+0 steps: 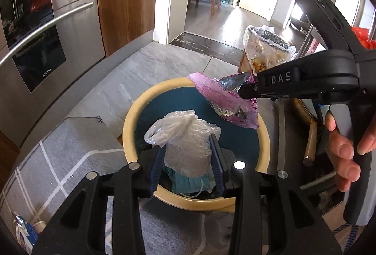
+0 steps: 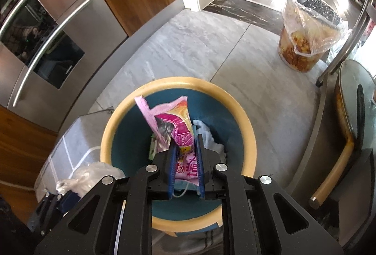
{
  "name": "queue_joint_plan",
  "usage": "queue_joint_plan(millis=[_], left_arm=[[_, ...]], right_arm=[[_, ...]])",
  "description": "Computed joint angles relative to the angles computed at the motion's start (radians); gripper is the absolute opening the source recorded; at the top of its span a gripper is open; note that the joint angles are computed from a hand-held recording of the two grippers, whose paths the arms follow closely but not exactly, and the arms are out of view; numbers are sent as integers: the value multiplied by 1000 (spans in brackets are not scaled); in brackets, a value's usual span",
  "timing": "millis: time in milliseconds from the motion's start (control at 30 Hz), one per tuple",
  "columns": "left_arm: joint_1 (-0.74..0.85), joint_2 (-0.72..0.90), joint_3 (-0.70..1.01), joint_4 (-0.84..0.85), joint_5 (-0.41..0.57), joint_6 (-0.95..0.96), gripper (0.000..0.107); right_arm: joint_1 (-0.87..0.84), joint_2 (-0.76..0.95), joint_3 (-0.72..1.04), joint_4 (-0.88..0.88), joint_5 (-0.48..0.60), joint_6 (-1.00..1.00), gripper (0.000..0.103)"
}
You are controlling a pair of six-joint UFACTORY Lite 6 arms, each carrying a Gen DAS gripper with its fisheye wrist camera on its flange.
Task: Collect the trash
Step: 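Open both grippers to drop the wrapper and bag into the bin, then move both grippers back to the remaining trash on the mat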
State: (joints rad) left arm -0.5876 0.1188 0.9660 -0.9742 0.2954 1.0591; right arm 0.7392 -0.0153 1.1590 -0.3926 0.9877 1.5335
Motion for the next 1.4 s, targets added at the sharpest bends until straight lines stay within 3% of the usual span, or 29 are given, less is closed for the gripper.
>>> queue_joint_plan(millis=[267,567,800,1067,1400], left_arm=[[1,-30,-29,-23,-5,16,49],[39,-123,-86,-7,11,-5,63],[94,-202,-140,35,7,-39,80],[175,-285,-176,83,21,-56,93],[297,-387,-225,64,78,24,97]], right_arm=[[2,-8,-1,-7,0,14,26],[21,-12,14,-36,-2,44,46],[53,8,59,-84,4,89,81],[102,61,147,-158,10,119,88],[179,191,328,-250,48,140,93]])
